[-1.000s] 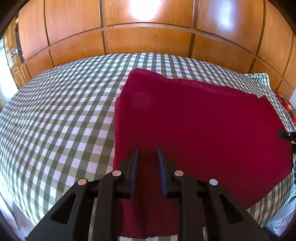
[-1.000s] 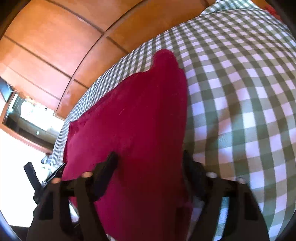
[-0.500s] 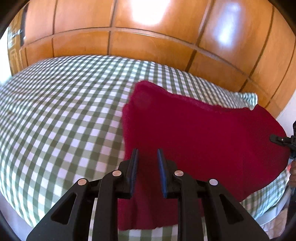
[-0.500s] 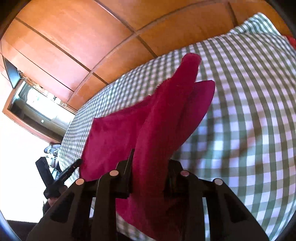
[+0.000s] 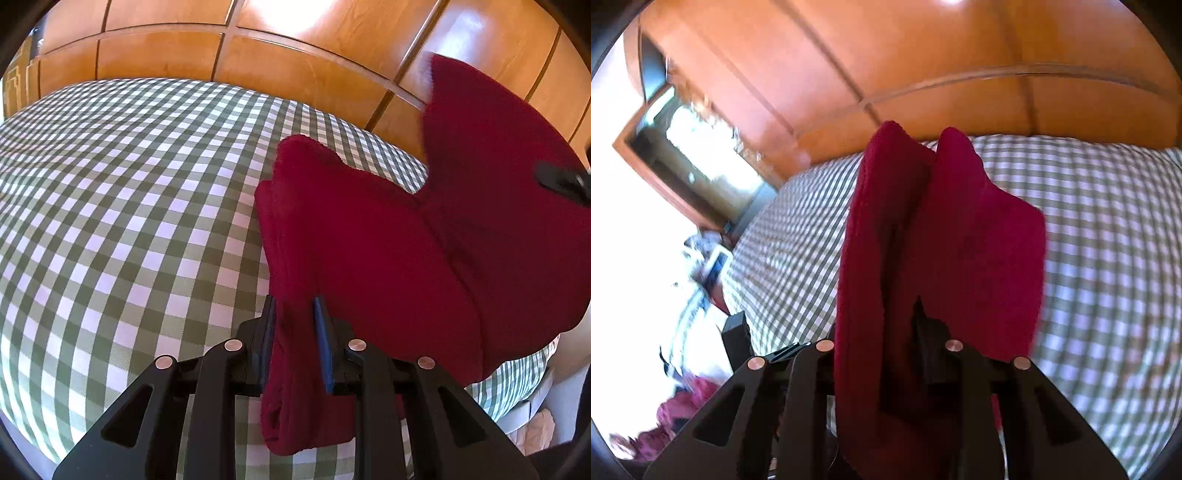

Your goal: Fold small clothes

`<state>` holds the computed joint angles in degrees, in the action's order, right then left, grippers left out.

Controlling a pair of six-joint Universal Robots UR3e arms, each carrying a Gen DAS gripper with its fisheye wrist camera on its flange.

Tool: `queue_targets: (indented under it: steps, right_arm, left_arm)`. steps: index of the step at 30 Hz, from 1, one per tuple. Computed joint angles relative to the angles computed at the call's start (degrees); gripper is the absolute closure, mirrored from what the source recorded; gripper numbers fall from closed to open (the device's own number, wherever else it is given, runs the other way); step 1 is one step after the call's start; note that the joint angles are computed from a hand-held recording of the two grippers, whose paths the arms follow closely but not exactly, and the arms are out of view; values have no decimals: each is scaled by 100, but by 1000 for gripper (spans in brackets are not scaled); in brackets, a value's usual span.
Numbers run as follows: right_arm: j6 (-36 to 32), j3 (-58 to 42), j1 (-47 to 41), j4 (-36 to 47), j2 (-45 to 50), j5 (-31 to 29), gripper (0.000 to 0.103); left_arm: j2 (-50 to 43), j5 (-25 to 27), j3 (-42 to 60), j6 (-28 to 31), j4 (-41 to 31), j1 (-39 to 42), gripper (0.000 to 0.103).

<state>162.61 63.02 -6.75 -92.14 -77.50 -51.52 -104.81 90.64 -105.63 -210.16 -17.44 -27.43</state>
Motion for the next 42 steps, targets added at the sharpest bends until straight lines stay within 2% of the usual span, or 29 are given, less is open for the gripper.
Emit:
queue_targets:
  steps: [2, 8, 10, 11, 12, 13, 15, 19, 21, 23, 27, 28, 29, 31, 32, 33, 35, 36, 37, 38, 39, 42]
  right_arm:
    - [397, -366, 724, -387, 542, -497, 81]
    - [513, -366, 1738, -757, 1120, -1228, 79]
    - [242, 88, 1619, -887, 898, -988, 71]
    - [123, 272, 1529, -902, 789, -738, 57]
    - [-12, 453, 1396, -874, 660, -368, 36]
    - [-178, 744, 1217, -885, 427, 35, 32]
    - [-477, 1011, 907, -792, 74, 481, 32]
    - [-1179, 1804, 61, -327, -816, 1039, 29]
    - [-1496, 2223, -321, -269, -1257, 984, 29]
    - [-2111, 2797, -845, -40, -1907, 770, 29]
    - [-3007, 3766, -1447, 130, -2938, 133, 29]
    - [-3130, 4100, -1541, 14, -3197, -55, 29]
    - [-2964, 4378, -1394, -363, -3283, -194, 29]
    - [-3114, 4848, -1460, -515, -3596, -434, 29]
    - [-3233, 5107, -1545, -533, -3759, -456, 29]
    - [-3227, 5304, -1539, -661, -3849, -481, 29]
    - [-2749, 5732, -1169, -1636, -3783, -788, 31]
    - [-2553, 5868, -989, -2061, -3673, -918, 38]
    - [-2425, 5965, -875, -2361, -3584, -981, 45]
    - [-2430, 6083, -915, -2500, -3565, -949, 64]
    - [-2442, 6081, -978, -2462, -3555, -860, 77]
    - [-2681, 6229, -1260, -2283, -3943, -513, 84]
  left_arm:
    - [-38, -93, -29, 0, 51, 52, 83]
    - [-36, -357, -245, 8, 345, 212, 83]
    - [144, -526, -528, -41, 502, 342, 83]
    - [288, -656, -719, -67, 600, 443, 83]
    - [447, -759, -904, -71, 677, 536, 83]
    - [560, -760, -983, -70, 659, 573, 83]
    - [925, -596, -1179, -107, 544, 627, 83]
    - [1819, -788, -1716, -247, 556, 958, 83]
    - [2261, -829, -1849, -311, 540, 1000, 83]
    - [2526, -1031, -1903, -277, 650, 1010, 83]
    - [2345, -1216, -1358, -74, 667, 609, 83]
    - [2099, -1186, -1033, -73, 604, 429, 73]
    - [1948, -1178, -847, -67, 576, 298, 56]
    - [1648, -1259, -531, -58, 546, 88, 46]
    - [1495, -1177, -327, -29, 400, -20, 46]
    - [1398, -1003, -176, -31, 244, -134, 46]
    - [1066, -660, 244, -26, -234, -285, 47]
    - [956, -689, 324, -39, -344, -257, 53]
    - [886, -670, 386, -69, -447, -251, 70]
    - [838, -631, 429, -105, -542, -244, 83]
    - [875, -667, 339, -115, -477, -215, 90]
    - [1219, -746, -237, -175, 200, -195, 95]
